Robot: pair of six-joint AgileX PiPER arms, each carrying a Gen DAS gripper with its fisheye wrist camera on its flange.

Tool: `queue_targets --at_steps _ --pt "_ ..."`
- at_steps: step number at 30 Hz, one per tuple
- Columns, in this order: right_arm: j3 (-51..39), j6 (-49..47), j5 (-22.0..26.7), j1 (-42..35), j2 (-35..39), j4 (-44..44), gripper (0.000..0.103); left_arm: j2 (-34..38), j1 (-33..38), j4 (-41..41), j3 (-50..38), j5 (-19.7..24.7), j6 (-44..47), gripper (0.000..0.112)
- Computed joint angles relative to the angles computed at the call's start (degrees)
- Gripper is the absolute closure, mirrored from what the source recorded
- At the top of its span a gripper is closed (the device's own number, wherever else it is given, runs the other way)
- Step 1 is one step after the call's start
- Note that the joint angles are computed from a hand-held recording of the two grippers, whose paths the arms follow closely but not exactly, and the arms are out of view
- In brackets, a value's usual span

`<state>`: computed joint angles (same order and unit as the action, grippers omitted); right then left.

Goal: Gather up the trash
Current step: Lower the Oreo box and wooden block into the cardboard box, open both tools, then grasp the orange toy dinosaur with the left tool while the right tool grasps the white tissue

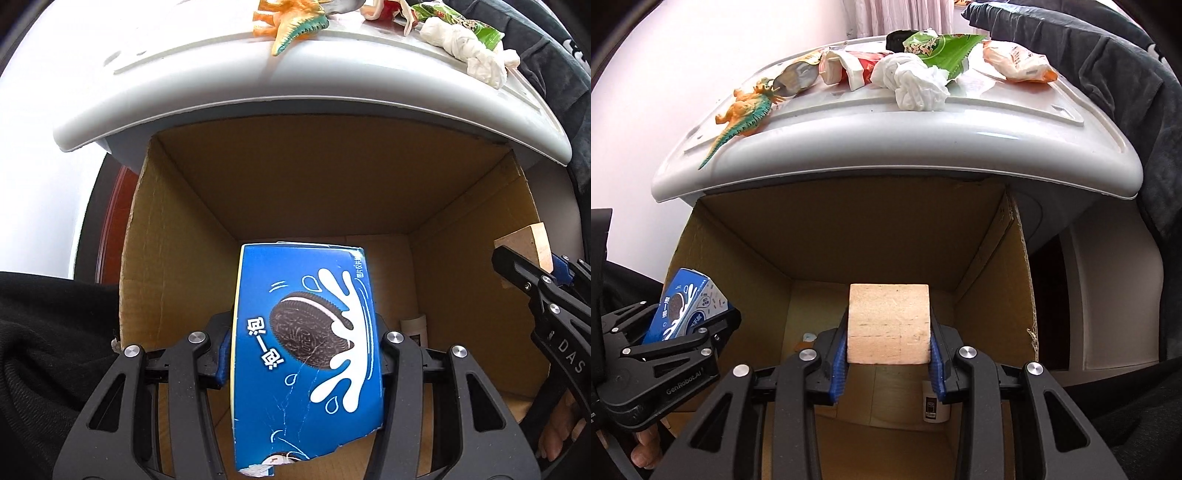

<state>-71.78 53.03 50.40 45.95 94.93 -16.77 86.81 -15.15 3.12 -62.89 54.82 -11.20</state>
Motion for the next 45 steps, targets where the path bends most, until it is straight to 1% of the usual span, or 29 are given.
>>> queue_targets --at_steps 1,3,4,5,6,10,17,20,24,27,29,32,36,39,43,44,45 --pt "0.1 -0.1 -0.1 -0.1 -0.1 0.3 0.068 0.1 -0.2 0.2 -0.3 0.3 -0.2 0.063" --pt "-0.3 -0.9 0.0 -0.9 -0.1 0.8 0.067 0.4 -0.6 -0.3 -0.5 0.5 -0.2 0.057" --pt "0.0 -0.5 0.0 -1.0 -0.4 0.6 0.058 0.9 0.4 -0.7 -0.8 0.2 0.8 0.048" --pt "-1.1 -0.3 -0.1 -1.2 0.2 0.3 0.052 0.7 0.2 -0.1 -0.9 0.2 0.2 0.044" --pt "-0.8 0.8 -0.3 -1.1 -0.3 -0.6 0.045 0.5 0.0 0.0 -0.7 -0.2 -0.1 0.044" --pt "-0.4 2.7 -0.3 -1.2 -1.5 -2.1 0.045 -0.2 0.0 -0.2 -0.1 -0.7 -0.6 0.041" --pt "-0.3 3.7 -0.2 -2.0 -1.7 -2.0 0.045 -1.0 1.1 -0.9 1.0 -1.5 -0.3 0.04" --pt "0.0 4.4 -0.3 -2.4 -2.2 -2.2 0.041 -1.6 1.3 -1.1 1.3 -1.9 -0.1 0.04" --pt "0.6 5.7 -0.8 -2.5 -2.9 -3.1 0.04 -2.9 1.3 -0.3 -0.2 -2.4 -0.9 0.04" --pt "0.8 5.8 -1.2 -2.8 -3.1 -2.7 0.039 -2.8 1.4 -0.4 -4.3 -2.7 0.0 0.04" --pt "1.1 6.1 -1.4 -2.9 -3.6 -2.8 0.039 -1.0 1.7 0.4 -8.3 -2.8 0.0 0.04" --pt "1.4 6.8 -1.7 -2.9 -4.0 -3.2 0.038 4.0 2.9 0.3 -16.2 -2.5 1.0 0.04" --pt "2.4 8.1 -2.1 -3.2 -5.0 -3.6 0.038 14.2 3.9 0.4 -29.0 1.0 2.7 0.04" --pt "3.1 8.3 -2.4 -3.7 -5.3 -3.0 0.038 19.8 4.3 0.4 -35.6 3.7 3.8 0.04" --pt "3.3 7.3 -2.8 -4.2 -4.9 -1.7 0.038 24.2 4.7 0.2 -40.4 4.9 5.0 0.04" --pt "3.1 7.0 -2.8 -4.3 -4.6 -1.3 0.038 25.2 4.9 -0.4 -41.3 4.7 5.7 0.039" --pt "3.0 6.8 -2.8 -4.3 -4.4 -1.2 0.038 25.0 4.9 -0.1 -40.6 3.3 5.6 0.036"
